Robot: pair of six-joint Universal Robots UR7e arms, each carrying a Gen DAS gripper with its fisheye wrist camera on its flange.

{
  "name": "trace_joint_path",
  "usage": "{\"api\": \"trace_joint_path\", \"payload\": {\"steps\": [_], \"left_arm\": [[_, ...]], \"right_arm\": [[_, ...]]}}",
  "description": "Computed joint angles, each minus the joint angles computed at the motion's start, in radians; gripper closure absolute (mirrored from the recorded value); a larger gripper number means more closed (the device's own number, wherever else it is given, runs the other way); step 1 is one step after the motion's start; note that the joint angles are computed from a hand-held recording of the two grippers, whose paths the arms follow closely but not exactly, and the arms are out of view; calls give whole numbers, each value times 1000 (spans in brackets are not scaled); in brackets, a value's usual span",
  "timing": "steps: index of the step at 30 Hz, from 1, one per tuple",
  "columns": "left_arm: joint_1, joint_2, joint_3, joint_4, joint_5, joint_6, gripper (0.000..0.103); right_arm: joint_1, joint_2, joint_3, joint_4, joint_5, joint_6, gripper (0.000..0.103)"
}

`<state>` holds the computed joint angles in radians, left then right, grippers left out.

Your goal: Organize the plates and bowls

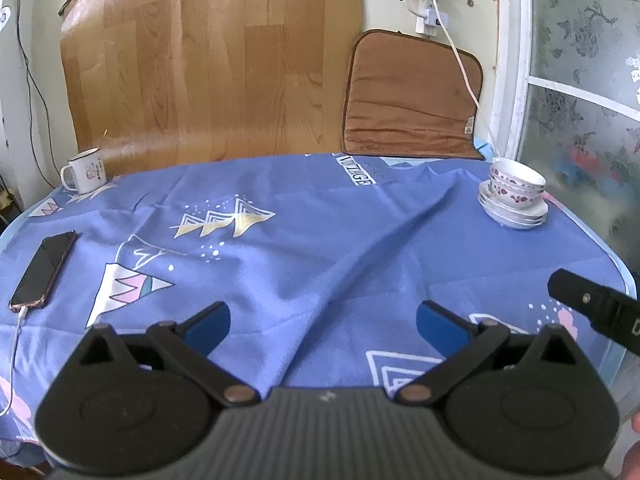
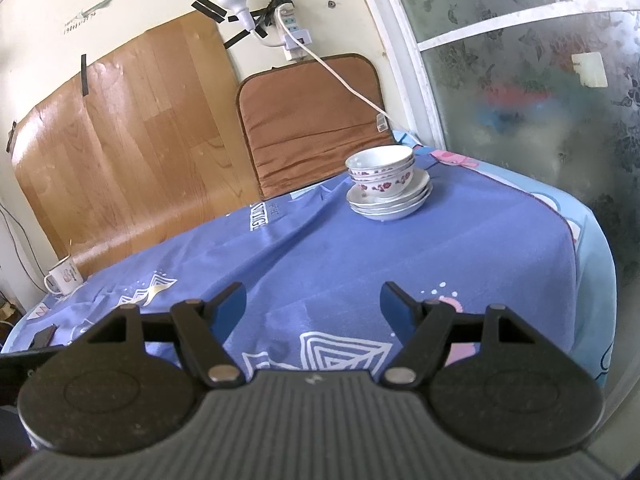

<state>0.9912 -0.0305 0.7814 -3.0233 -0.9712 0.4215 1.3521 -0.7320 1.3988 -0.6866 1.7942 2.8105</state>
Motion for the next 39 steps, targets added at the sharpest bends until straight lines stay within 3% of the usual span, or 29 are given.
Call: {"api": "trace_joint_path", "payload": {"steps": [8, 39], "left_arm": [[1, -7, 15, 15, -8, 1, 0], [0, -12, 31, 21, -17, -7, 0]], "right_arm": [[-3, -10, 30, -47, -21, -6, 27], [-6, -7, 29, -41, -35, -3, 27]]}}
